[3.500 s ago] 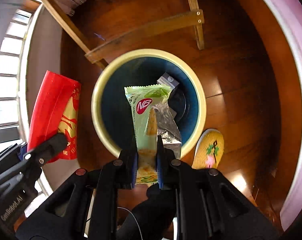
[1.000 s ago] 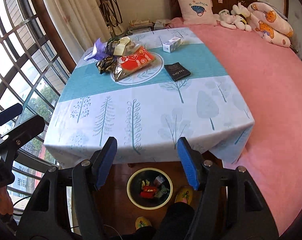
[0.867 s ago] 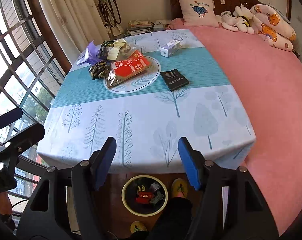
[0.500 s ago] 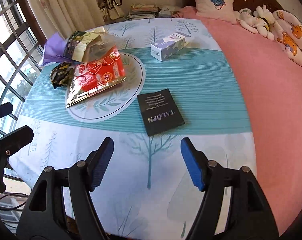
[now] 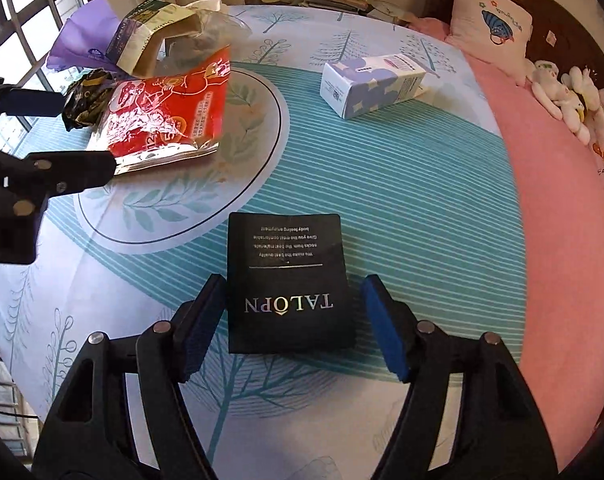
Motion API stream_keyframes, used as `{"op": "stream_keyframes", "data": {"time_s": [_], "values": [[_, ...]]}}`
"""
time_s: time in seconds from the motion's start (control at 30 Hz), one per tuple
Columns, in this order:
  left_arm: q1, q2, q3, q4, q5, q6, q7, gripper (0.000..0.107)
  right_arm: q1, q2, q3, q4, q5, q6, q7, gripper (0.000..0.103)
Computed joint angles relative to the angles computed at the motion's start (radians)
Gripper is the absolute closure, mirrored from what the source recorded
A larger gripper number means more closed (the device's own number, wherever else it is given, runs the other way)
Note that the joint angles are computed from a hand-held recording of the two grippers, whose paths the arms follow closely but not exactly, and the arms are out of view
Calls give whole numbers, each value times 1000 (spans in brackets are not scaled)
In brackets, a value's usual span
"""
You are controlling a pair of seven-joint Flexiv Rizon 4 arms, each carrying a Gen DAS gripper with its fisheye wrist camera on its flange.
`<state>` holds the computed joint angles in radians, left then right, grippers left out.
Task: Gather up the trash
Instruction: 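Grasp the black TALOPN card with right tool while left tool reaches the orange packet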
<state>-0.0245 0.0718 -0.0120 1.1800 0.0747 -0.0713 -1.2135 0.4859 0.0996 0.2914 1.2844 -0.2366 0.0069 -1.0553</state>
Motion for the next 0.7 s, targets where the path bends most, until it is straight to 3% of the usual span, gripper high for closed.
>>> {"op": "stream_keyframes", "data": {"time_s": [0.03,0.37,0.7], "values": [[-2,-9,-6,-5,10,2,10,14,-3,5,-3,9,2,15,-10,47],[-36,-120,-24,-79,87,25,91,14,-28,-24,-33,-28,41,22,-18,47],[-42,-272,-7,-251,30,-109,142,12,-56,-65,-61,-70,79,48,-7,47]]}}
